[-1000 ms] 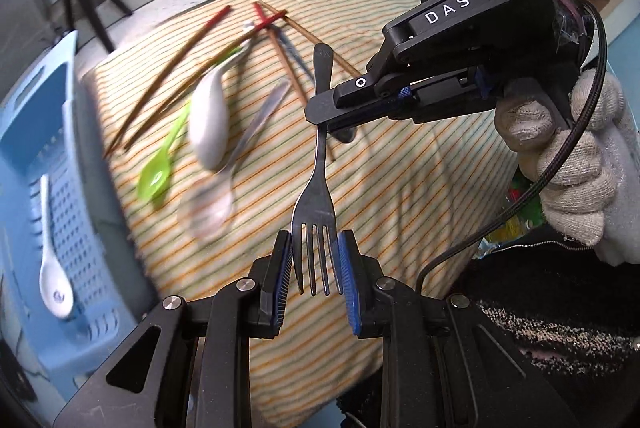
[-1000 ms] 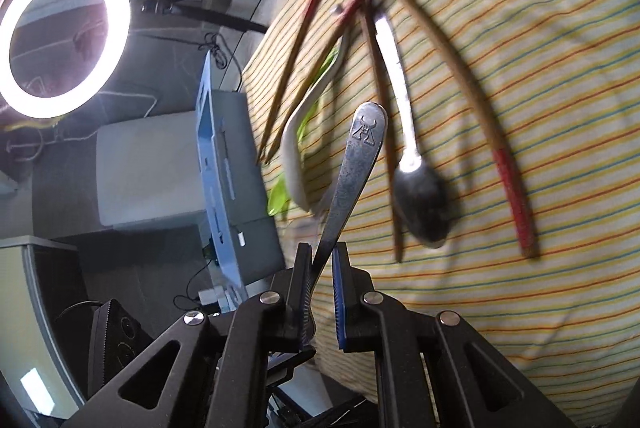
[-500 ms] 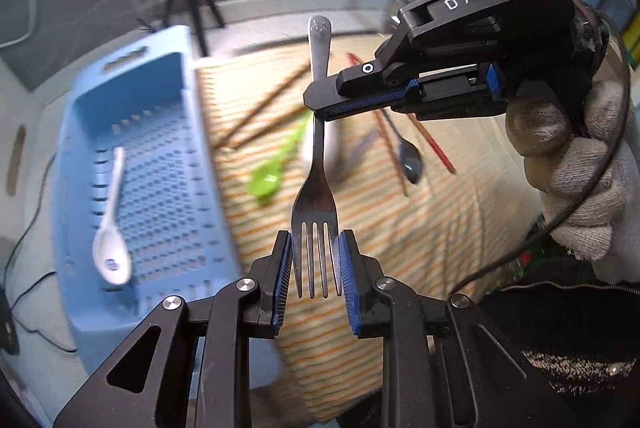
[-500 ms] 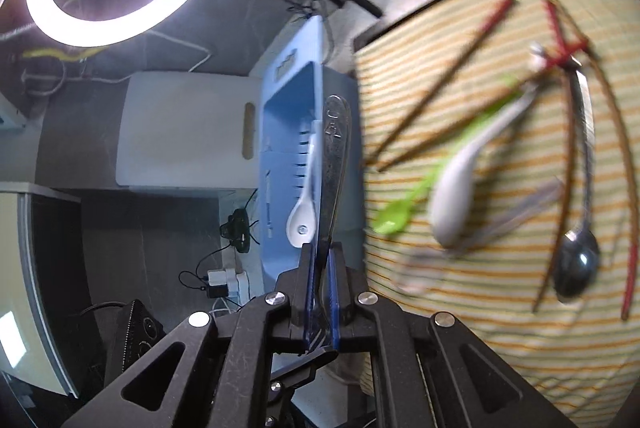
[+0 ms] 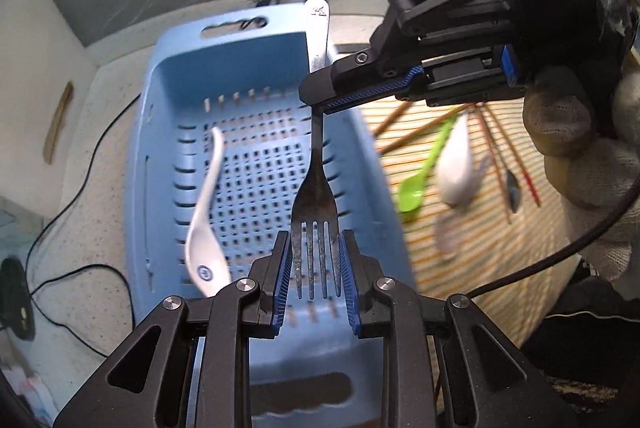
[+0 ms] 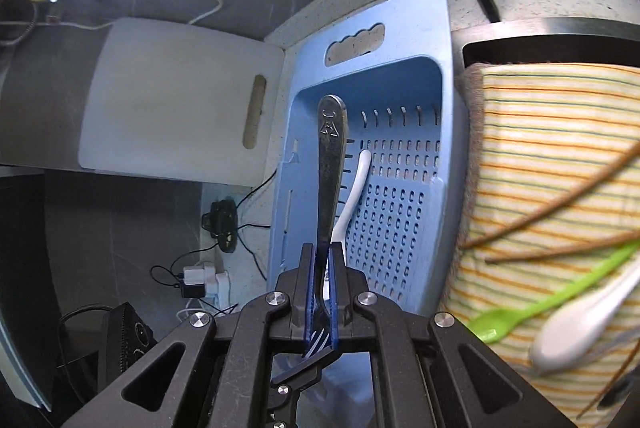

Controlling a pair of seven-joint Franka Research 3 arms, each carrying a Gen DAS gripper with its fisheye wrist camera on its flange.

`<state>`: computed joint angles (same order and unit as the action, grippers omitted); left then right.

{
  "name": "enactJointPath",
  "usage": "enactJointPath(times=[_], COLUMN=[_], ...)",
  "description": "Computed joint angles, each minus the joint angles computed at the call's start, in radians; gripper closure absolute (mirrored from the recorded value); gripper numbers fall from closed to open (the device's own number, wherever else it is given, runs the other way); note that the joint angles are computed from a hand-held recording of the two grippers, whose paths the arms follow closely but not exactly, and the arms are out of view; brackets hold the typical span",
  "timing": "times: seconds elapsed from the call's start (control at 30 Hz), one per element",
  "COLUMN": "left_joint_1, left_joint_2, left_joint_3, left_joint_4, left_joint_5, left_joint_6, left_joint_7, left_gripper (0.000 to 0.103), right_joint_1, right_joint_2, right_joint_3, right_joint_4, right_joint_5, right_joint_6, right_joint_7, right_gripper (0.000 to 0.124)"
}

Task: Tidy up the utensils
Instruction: 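Lift the metal fork with the right tool over the blue basket, then open the right tool to release the fork into the basket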

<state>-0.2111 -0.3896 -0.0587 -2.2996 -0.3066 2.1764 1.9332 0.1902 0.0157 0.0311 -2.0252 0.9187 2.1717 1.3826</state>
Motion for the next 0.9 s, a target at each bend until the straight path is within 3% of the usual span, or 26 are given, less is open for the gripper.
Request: enactJointPath(times=[0.4, 0.9], left_joint_1=[0.032, 0.036], left_joint_2=[0.085, 0.117], left_joint_3=[-0.004, -0.025], left_joint_4=[0.024, 0.027], left_joint_5=[-0.041, -0.041], left_joint_6=[-0.011, 0.006], left_joint_7=[-0.012, -0.021], left_gripper=[0.081, 0.080], right_joint_1=[0.019, 0.020], right_joint_2=[0.114, 0.138], right_joint_3=[0.026, 0.033], right_joint_4=[0.111, 0.129], right_joint_5=[-0.166, -0.235], right_joint_6=[-0.003, 0.008], right_joint_7=[0.063, 0.081], right_gripper=[0.114, 0.111])
